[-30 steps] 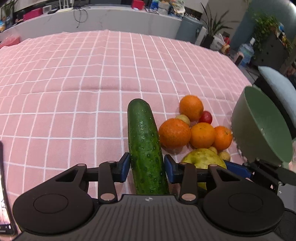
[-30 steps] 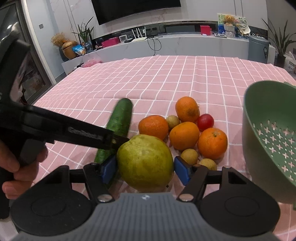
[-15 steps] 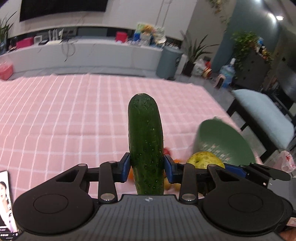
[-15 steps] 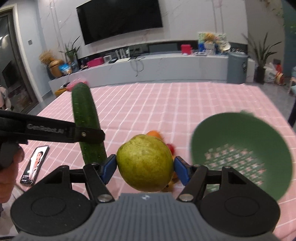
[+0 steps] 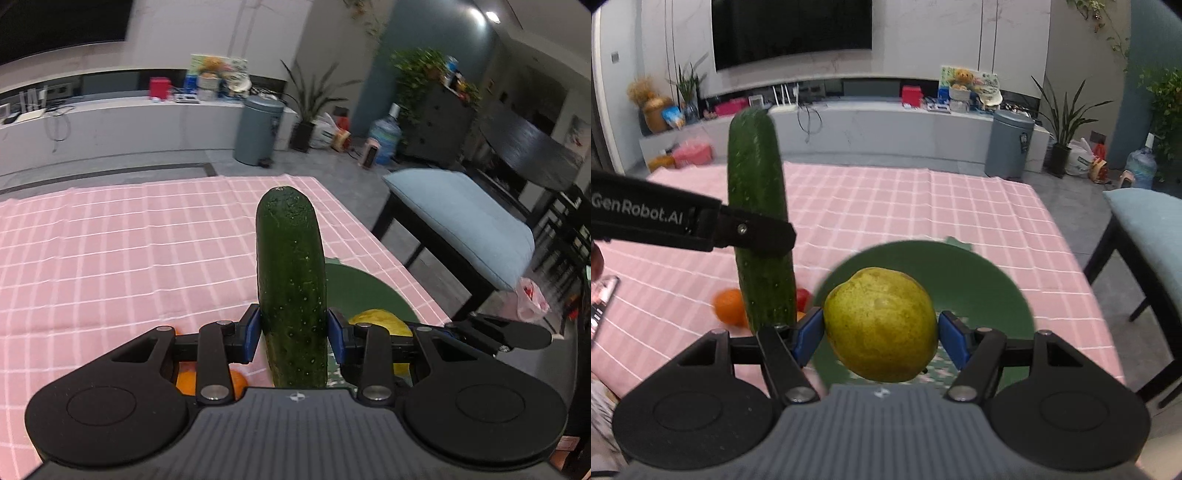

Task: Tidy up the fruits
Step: 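Lift the cucumber with the left tool while the right tool carries the pear to the colander, then open the left tool releasing the cucumber while the right tool releases the pear into the colander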

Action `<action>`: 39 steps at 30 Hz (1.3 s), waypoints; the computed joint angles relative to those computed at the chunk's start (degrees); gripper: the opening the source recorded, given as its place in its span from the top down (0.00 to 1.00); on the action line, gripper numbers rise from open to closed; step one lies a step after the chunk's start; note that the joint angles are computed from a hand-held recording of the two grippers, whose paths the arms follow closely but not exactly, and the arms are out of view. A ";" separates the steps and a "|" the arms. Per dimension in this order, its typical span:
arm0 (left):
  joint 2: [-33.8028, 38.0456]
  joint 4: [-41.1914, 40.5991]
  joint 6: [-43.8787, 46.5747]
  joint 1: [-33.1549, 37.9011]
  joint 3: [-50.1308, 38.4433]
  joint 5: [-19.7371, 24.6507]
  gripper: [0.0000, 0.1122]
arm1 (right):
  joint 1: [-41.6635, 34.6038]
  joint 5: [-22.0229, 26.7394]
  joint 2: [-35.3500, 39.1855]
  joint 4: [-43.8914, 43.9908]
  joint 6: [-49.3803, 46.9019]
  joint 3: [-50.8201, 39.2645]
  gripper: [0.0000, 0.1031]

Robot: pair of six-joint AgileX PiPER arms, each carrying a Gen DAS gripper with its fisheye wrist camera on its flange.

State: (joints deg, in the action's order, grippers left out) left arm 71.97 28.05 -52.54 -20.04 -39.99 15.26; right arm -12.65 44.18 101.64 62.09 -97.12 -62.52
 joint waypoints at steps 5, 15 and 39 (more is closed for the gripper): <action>8.03 -9.88 11.19 1.07 -3.83 -2.81 0.62 | 1.25 -1.90 4.63 -8.08 3.75 -6.11 0.38; 17.77 -8.97 11.42 -1.74 -8.16 -0.20 0.62 | 4.92 -1.30 11.83 -21.95 13.57 -14.86 0.38; 24.54 -11.24 16.99 -2.53 -13.14 4.04 0.61 | 7.81 -3.43 14.57 -27.02 18.25 -17.84 0.24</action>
State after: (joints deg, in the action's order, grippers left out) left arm 96.51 16.80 -35.55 -22.57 -53.13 19.31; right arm -4.84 40.75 116.21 35.07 -78.87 -80.36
